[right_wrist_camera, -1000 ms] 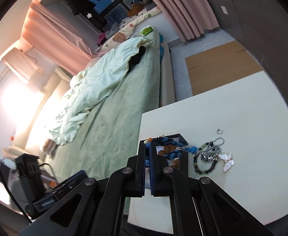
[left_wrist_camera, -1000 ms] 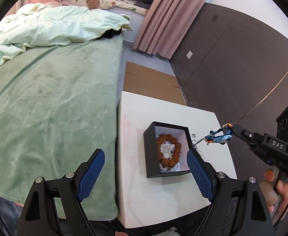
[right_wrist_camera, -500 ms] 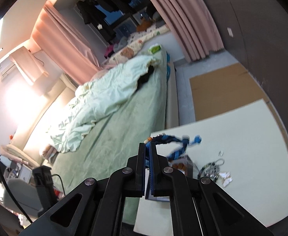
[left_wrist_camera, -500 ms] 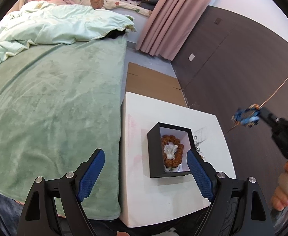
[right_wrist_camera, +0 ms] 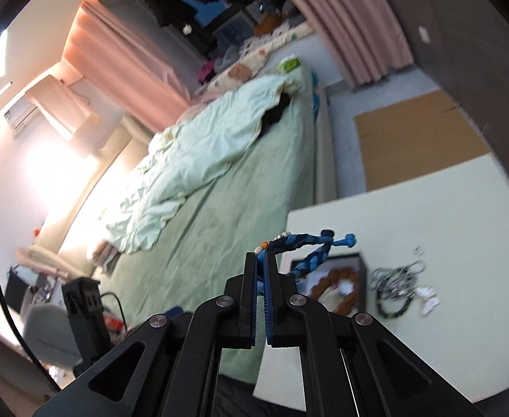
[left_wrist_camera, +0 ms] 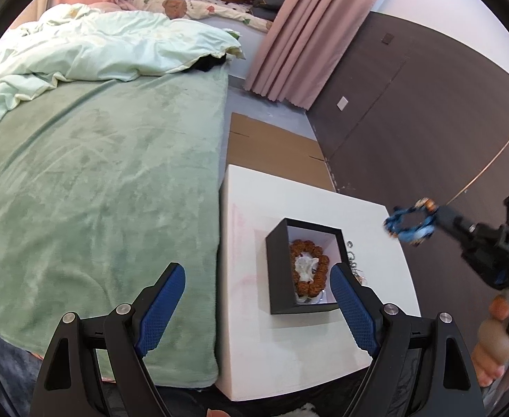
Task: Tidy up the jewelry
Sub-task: 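Carry the blue beaded keychain over the black box and open the right tool, then move the open right tool down around the white butterfly pendant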
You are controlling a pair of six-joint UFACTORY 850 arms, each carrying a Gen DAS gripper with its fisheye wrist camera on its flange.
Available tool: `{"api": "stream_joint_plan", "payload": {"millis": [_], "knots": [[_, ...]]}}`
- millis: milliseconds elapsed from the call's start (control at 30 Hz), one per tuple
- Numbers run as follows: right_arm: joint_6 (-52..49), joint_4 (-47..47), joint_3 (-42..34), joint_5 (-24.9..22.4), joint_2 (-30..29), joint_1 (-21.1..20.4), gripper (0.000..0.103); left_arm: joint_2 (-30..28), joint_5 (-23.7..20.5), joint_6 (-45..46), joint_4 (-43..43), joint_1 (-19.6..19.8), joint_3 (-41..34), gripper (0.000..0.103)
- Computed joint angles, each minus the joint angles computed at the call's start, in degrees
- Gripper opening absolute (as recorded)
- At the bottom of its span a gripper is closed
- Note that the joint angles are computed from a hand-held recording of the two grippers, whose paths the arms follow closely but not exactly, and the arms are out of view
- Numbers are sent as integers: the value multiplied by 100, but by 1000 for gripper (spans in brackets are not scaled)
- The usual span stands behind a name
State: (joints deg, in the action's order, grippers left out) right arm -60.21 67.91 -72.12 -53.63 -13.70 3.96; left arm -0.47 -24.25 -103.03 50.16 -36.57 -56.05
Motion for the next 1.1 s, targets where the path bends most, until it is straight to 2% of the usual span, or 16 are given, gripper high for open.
{"api": "stream_joint_plan", "payload": {"millis": [33, 67, 100, 167, 200, 400, 667, 967, 1100], "knots": [[146, -164, -36, 6, -64, 55, 6, 24, -6, 3, -16, 13, 29, 86], [285, -314, -52, 41, -100, 103, 13, 32, -3, 11, -34, 24, 44, 86], [454, -479, -106, 44, -175, 144, 34, 33, 5, 29, -58, 37, 53, 86], [568, -532, -92, 99, -221, 146, 66, 31, 24, 50, -74, 46, 63, 86], [484, -433, -12, 215, -184, 121, 69, 19, 38, 73, -86, 49, 57, 86], [503, -542, 68, 312, -206, -106, 69, -194, 130, 309, -253, 35, -134, 90], [518, -653, 201, 434, -291, -545, 69, -810, 256, 954, -543, -102, -811, 90], [323, -507, 349, 348, -409, -1113, 69, -1716, 196, 2583, -1485, -307, -1945, 90], [336, -596, 260, 384, -541, -1213, 68, -2002, 136, 2906, -1623, -369, -2307, 89]]}}
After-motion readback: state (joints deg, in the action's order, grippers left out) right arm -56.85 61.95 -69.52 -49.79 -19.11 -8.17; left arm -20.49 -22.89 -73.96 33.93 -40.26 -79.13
